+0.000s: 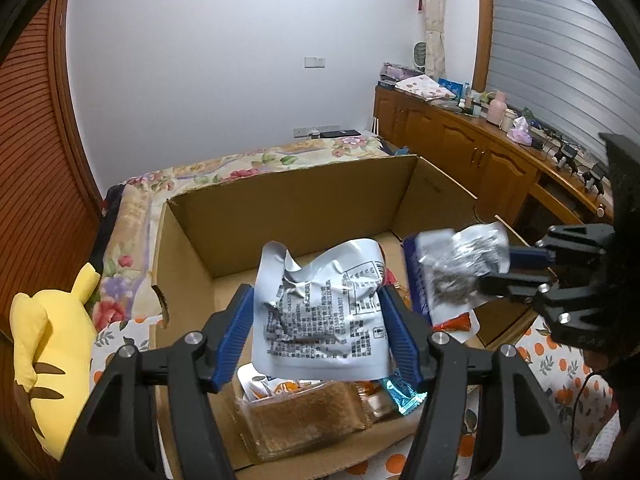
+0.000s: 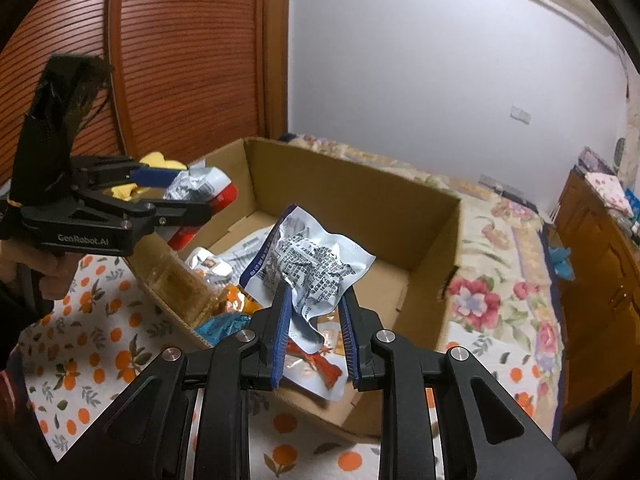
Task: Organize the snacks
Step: 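Open both grippers to drop the pouches into the box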
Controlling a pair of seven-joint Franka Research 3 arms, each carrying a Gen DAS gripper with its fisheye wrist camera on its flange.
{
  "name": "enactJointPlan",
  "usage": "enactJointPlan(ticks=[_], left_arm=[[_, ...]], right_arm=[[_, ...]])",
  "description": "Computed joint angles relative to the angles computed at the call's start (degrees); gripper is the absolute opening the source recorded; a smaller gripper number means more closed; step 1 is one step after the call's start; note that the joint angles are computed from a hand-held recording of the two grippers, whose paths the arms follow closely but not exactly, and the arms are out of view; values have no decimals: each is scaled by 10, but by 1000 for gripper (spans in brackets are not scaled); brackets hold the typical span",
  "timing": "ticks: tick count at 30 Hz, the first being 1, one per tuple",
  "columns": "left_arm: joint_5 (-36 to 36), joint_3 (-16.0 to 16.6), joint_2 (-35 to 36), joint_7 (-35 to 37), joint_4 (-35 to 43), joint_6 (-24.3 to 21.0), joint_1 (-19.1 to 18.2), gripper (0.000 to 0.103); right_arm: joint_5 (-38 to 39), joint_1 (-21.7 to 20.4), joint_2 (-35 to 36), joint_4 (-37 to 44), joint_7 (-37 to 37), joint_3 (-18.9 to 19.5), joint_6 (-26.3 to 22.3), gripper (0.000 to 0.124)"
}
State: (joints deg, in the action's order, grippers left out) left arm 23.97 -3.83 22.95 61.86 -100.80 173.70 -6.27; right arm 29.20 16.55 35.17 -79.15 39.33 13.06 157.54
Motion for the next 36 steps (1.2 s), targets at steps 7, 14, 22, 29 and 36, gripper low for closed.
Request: enactJointPlan(ticks=[7,14,22,29,36], left_arm=[[11,14,-2,-17,0,-5,-8,66],[46,43,-14,-65,-14,4,-32,74],[140,85,-57,-168,-62,19,-73,77],[312,131,-111,-341,-110,30,-112,84],[407,104,-155,-423,-145,9,-99,101]], right_arm=[[-21,13,38,48,30,-10,-25,21],[-8,4,27,29,24,0,-17,21],[51,-20,-26,-53,-7,29,31,23],[134,-41,-88,-139,-59,56,78,31],[221,-44,-145,-215,-117,70,140,58]])
